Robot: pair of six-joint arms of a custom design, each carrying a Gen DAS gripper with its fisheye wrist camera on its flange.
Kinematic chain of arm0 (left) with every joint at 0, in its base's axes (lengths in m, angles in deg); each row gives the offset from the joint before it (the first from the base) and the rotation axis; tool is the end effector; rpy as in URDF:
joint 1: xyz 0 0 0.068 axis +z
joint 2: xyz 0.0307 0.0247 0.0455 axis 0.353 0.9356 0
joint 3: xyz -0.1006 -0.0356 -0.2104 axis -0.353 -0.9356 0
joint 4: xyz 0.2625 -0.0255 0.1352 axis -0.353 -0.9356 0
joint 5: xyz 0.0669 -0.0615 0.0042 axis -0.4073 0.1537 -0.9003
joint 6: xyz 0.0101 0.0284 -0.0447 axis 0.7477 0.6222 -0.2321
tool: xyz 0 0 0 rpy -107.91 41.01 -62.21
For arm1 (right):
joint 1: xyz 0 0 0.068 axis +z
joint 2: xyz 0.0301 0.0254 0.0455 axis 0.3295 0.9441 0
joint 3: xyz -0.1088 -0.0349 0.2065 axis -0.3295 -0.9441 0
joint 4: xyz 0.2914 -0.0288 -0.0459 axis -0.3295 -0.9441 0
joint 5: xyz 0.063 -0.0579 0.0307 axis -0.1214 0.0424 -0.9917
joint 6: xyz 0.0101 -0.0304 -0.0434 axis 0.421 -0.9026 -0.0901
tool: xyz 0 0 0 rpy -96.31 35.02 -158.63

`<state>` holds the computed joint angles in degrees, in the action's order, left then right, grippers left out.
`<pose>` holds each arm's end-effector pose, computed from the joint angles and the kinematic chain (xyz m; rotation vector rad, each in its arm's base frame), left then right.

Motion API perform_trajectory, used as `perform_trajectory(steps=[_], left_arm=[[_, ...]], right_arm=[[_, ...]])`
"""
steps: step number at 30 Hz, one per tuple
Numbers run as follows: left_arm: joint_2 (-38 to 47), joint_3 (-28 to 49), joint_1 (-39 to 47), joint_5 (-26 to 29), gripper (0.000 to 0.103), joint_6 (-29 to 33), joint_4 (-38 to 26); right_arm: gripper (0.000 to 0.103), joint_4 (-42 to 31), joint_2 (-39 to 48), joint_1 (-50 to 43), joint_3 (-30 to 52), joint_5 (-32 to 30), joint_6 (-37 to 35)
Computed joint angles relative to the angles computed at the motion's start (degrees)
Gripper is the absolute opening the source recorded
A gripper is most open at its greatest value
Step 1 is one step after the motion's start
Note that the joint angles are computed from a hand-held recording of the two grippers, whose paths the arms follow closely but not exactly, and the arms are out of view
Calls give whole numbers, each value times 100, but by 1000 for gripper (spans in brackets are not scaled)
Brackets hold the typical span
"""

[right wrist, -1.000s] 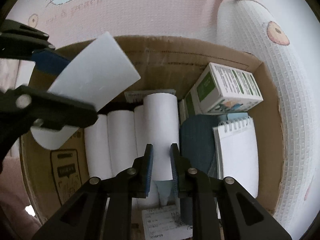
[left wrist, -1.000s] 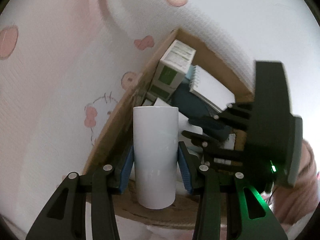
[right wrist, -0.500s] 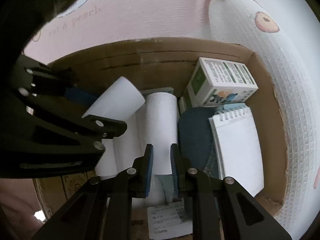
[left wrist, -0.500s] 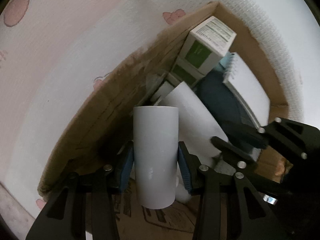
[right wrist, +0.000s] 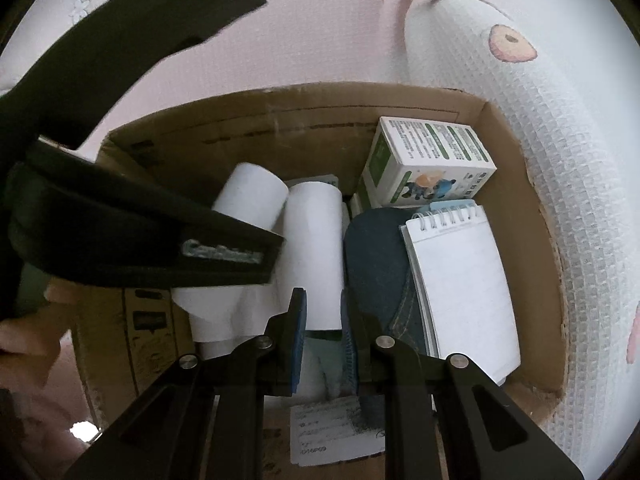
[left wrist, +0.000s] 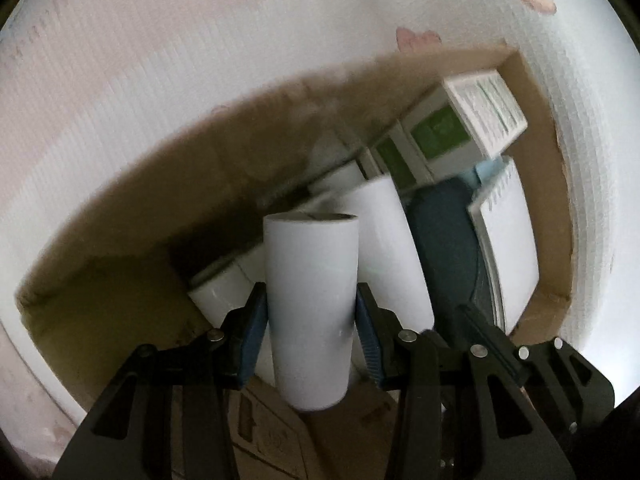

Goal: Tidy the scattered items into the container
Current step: 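Lower both tubes into the box beside the paper rolls, then open both tools and press the tubes down among the rolls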

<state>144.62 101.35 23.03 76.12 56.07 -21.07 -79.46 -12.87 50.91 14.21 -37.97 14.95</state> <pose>0.2427 -0.0012 0.1483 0.4306 -3.0378 0.4924 0.1849 0.1087 0.2888 -1.3880 2.2123 -0.1902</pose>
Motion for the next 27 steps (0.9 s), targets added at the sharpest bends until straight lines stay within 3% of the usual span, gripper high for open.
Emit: perform_trajectory(steps=[6, 9, 13, 16, 19, 20, 22, 25, 27], left_arm=[[-405, -179, -131, -476, 47, 189, 61], [-571, -142, -65, -579, 48, 575, -37], [-933, -222, 58, -580, 48, 1382, -140], [-1047, -258, 709, -278, 48, 2198, -384], [-1369, -428, 1391, -112, 47, 3644, -649], [-1543, -548, 1170, -222, 45, 3644, -463], [-1987, -824, 1211, -449, 18, 3976, -258], [-1653, -629, 1717, -18, 13, 4624, -623], [-1500, -538, 1983, -18, 13, 4848, -654]], right_arm=[[14, 65, 125, 21, -11, -3, 68], [14, 79, 229, 34, -18, 39, 190], [14, -27, 361, 79, 63, -78, 339], [15, -149, 225, 167, -9, -128, 429], [22, -147, 417, 275, 44, -85, 519], [23, -172, 507, 285, 69, -127, 576], [23, -316, 639, 292, 126, -292, 706], [28, -234, 659, 431, 30, -223, 855], [41, -169, 722, 482, -2, -238, 1009]])
